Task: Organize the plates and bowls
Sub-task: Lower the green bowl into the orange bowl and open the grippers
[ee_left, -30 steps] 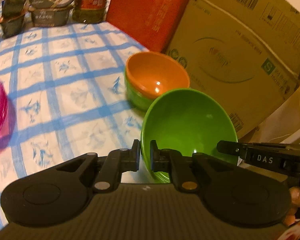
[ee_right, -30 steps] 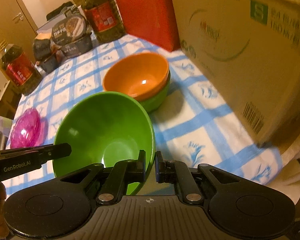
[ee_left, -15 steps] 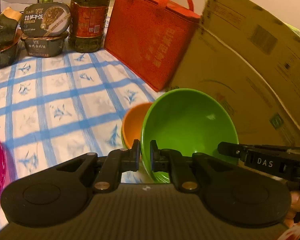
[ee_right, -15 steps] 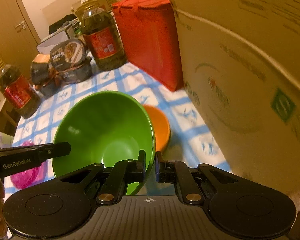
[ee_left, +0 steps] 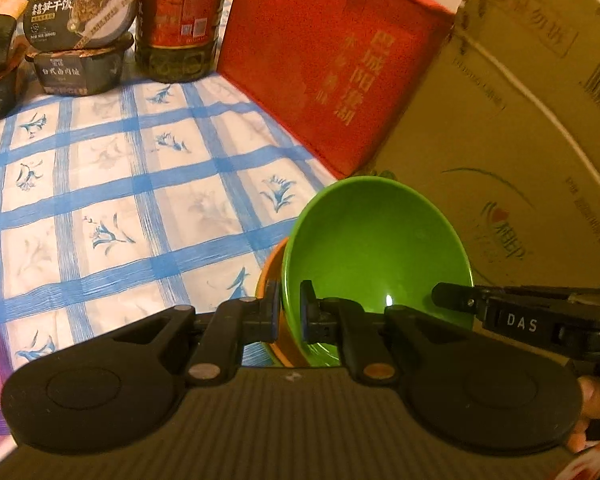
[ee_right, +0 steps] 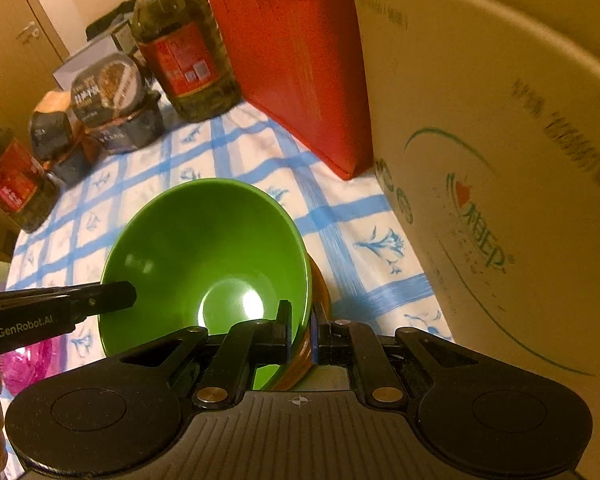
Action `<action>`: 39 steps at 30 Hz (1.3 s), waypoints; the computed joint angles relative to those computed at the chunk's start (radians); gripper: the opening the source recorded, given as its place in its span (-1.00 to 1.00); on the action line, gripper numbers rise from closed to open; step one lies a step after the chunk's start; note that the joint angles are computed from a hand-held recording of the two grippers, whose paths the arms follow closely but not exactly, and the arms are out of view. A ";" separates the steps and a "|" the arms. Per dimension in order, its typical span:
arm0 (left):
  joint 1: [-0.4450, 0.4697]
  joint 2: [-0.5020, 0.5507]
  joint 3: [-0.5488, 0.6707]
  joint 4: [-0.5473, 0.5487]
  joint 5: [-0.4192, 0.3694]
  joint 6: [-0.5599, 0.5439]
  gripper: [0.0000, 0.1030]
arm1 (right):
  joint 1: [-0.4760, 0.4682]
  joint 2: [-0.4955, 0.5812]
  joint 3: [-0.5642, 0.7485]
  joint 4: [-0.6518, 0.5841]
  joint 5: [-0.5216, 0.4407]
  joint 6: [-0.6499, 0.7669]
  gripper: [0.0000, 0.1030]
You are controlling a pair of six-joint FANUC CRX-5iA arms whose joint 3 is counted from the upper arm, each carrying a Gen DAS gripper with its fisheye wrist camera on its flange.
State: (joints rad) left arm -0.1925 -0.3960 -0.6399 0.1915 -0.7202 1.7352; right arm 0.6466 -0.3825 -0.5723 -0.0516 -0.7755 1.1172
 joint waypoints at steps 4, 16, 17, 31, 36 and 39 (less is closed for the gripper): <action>0.002 0.023 -0.002 0.003 0.004 -0.008 -0.85 | -0.012 0.033 0.009 -0.019 0.002 0.027 -0.83; -0.015 0.051 0.010 -0.047 0.013 0.021 -0.85 | -0.004 0.070 0.006 -0.010 0.011 0.026 -0.83; -0.019 0.054 0.014 -0.056 0.013 0.025 -0.85 | 0.002 0.070 0.003 0.001 0.012 0.019 -0.83; -0.015 0.005 -0.038 -0.017 0.063 -0.001 -0.72 | -0.025 -0.001 -0.049 -0.020 0.065 0.010 -0.71; -0.012 -0.006 -0.047 -0.017 0.064 0.003 -0.70 | -0.006 -0.044 -0.085 0.028 0.091 -0.041 -0.72; -0.013 -0.009 -0.050 -0.023 0.063 0.006 -0.70 | -0.021 -0.030 -0.072 -0.009 0.088 -0.003 -0.89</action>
State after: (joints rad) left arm -0.2055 -0.4046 -0.6895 0.1684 -0.6576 1.7414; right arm 0.6256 -0.4120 -0.6447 -0.0608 -0.6874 1.1140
